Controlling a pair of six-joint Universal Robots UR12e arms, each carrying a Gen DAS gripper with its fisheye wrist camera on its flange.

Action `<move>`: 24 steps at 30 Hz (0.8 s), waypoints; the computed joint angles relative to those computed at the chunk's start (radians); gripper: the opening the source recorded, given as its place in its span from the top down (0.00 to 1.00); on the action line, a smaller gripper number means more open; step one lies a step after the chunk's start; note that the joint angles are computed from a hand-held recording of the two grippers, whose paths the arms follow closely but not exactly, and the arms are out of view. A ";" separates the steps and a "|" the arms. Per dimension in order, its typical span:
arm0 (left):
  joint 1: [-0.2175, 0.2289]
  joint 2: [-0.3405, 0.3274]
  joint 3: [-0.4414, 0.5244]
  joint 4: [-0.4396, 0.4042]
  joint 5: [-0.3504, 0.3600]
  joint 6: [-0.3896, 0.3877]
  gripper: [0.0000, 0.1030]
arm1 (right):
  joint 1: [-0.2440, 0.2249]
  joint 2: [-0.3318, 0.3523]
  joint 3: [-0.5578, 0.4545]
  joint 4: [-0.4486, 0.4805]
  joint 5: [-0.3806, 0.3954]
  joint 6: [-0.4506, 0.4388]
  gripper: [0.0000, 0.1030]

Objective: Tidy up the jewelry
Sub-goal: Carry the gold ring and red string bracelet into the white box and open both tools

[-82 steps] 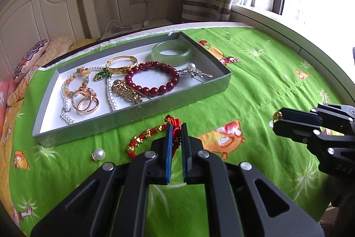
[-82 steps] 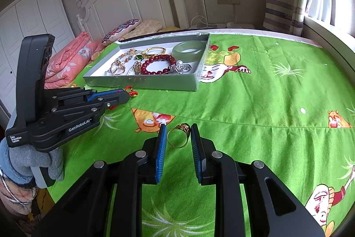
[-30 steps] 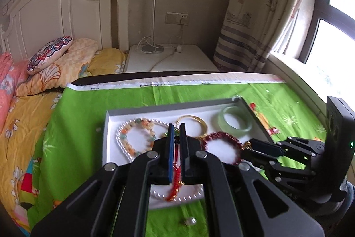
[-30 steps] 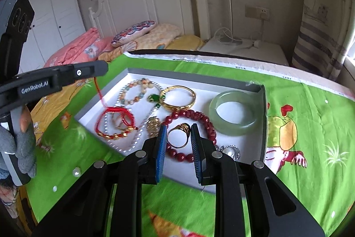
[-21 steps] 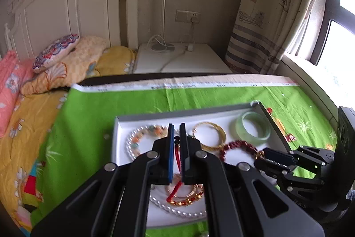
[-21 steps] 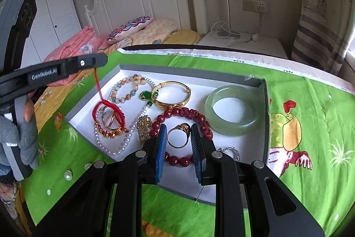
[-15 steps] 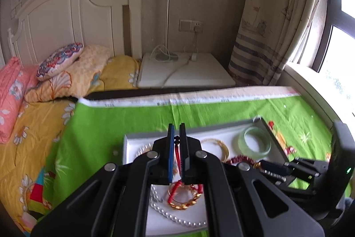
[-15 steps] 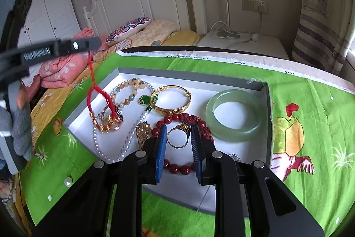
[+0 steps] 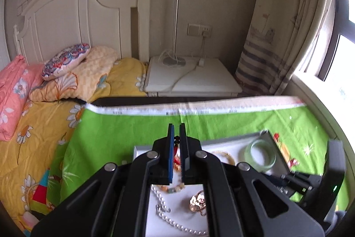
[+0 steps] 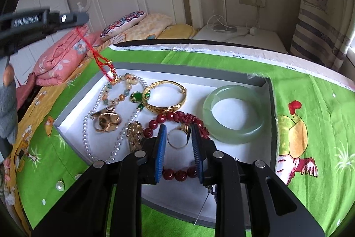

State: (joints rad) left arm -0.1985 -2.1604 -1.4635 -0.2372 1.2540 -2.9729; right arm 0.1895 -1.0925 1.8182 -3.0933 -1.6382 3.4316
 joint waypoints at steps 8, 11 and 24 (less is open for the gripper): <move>0.011 -0.003 -0.030 -0.054 -0.013 -0.004 0.39 | -0.004 -0.014 0.027 -0.065 0.020 0.035 0.35; 0.015 0.002 -0.064 0.013 0.016 -0.025 0.19 | -0.003 -0.026 0.041 -0.081 0.035 0.038 0.33; 0.048 0.133 -0.328 0.159 0.169 0.024 0.02 | 0.058 -0.077 0.117 -0.090 0.045 -0.043 0.27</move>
State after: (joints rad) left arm -0.1501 -2.0277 -1.7916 -0.0786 1.4227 -2.9487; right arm 0.2474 -1.1692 1.9357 -3.1835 -1.5934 3.3889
